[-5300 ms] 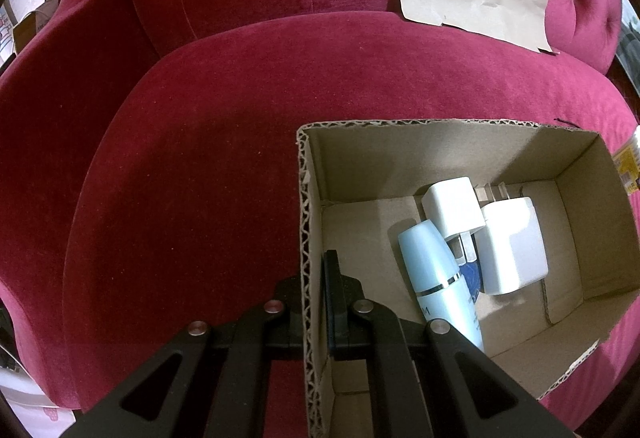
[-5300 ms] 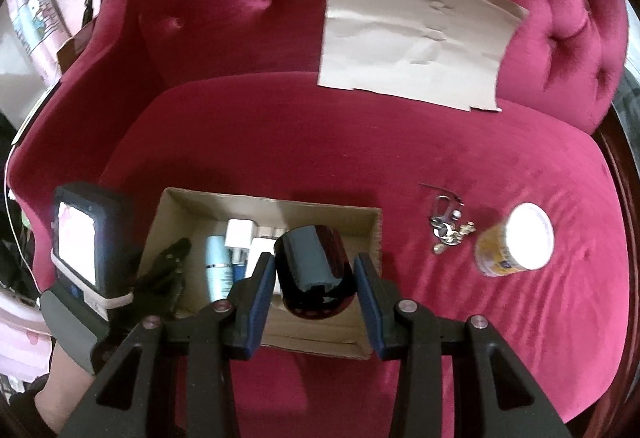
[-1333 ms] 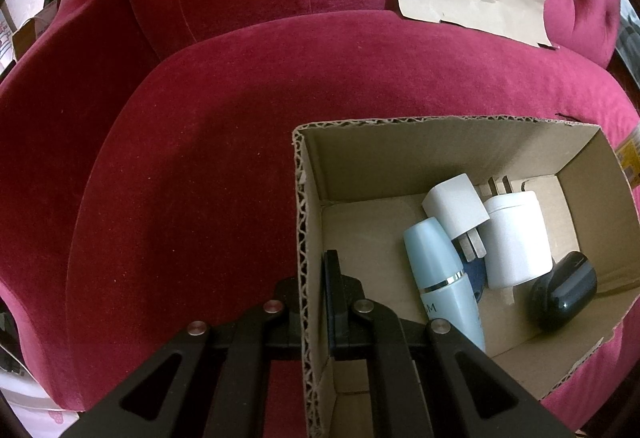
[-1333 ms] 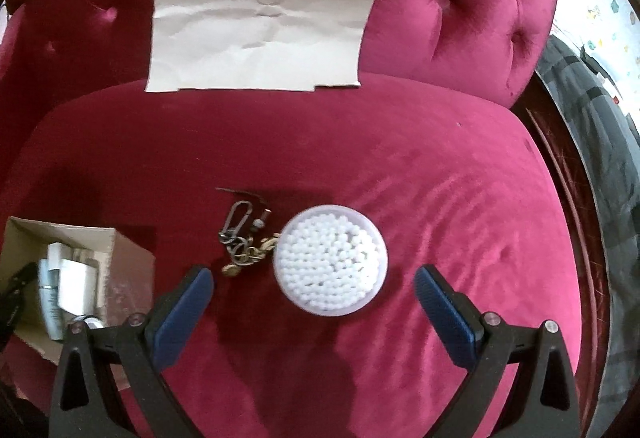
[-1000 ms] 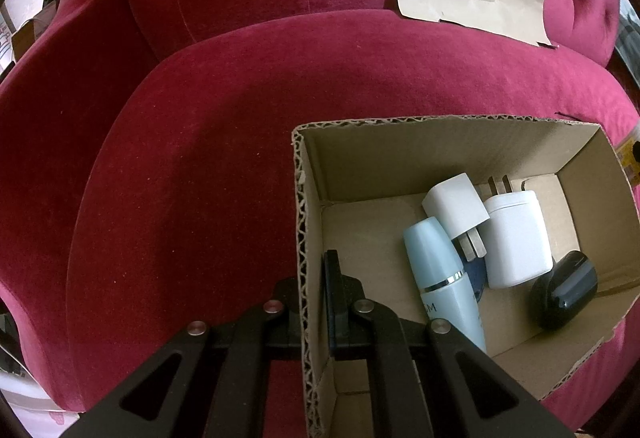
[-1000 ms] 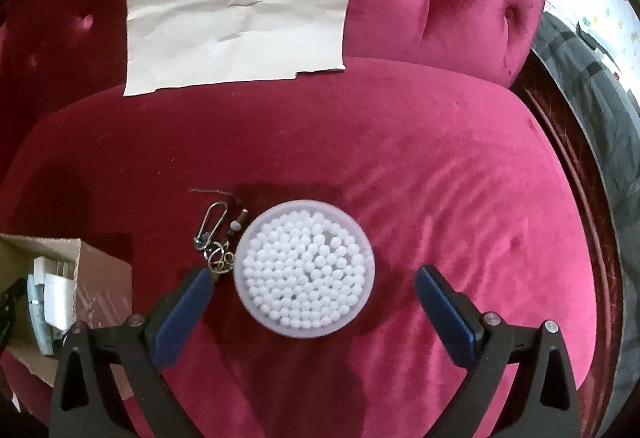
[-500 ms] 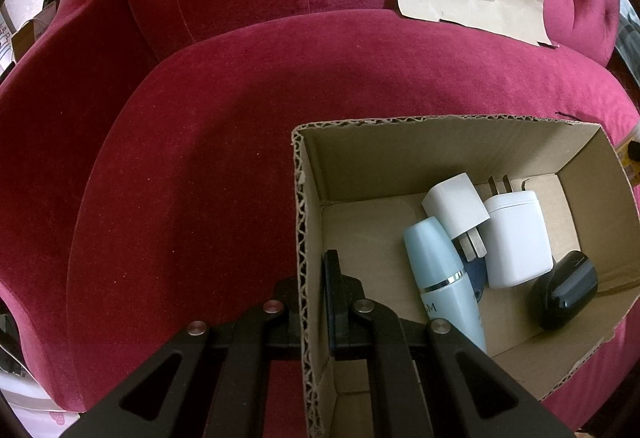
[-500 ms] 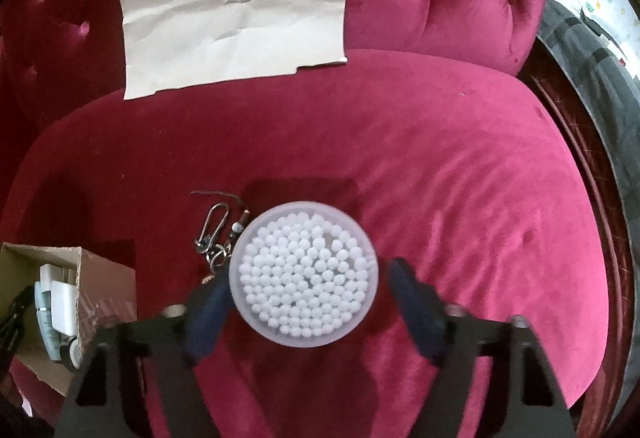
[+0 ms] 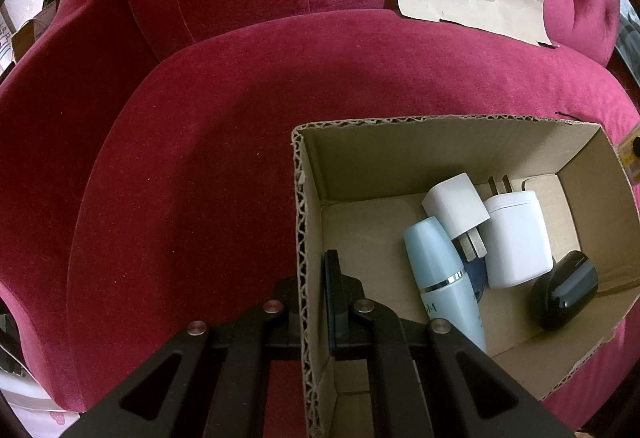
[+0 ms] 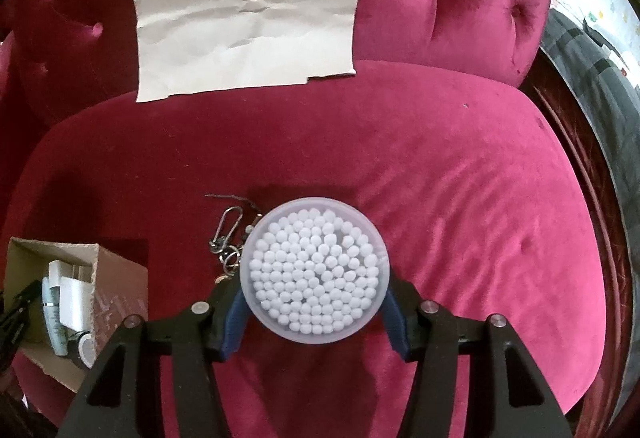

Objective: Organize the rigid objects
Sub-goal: 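Carry the cotton-swab tub with the right tool over the box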

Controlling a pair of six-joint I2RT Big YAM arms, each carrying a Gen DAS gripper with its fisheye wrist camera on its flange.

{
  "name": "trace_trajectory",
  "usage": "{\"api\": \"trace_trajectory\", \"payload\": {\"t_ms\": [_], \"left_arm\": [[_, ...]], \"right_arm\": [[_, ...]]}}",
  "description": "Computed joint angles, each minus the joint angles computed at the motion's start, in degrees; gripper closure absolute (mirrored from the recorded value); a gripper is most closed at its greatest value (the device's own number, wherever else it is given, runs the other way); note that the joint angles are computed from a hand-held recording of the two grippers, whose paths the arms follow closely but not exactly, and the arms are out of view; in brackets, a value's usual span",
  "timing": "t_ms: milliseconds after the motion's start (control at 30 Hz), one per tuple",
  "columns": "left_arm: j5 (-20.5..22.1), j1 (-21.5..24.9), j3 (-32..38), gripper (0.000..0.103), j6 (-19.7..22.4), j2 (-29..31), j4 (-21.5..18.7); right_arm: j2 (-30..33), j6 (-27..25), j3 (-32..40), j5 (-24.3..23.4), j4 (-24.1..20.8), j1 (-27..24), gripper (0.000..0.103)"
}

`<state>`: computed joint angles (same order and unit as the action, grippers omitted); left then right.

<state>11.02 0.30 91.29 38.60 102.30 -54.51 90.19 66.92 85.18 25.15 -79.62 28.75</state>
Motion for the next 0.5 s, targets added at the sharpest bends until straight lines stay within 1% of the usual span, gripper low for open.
{"api": "trace_trajectory", "payload": {"t_ms": [233, 500], "left_arm": [[0.0, 0.0, 0.1, 0.097, -0.1, 0.1, 0.0], [0.0, 0.0, 0.1, 0.097, 0.0, 0.1, 0.0]], "right_arm": [[1.2, 0.5, 3.3, 0.3, -2.2, 1.8, 0.043], [3.4, -0.9, 9.5, 0.4, -5.1, 3.4, 0.043]]}}
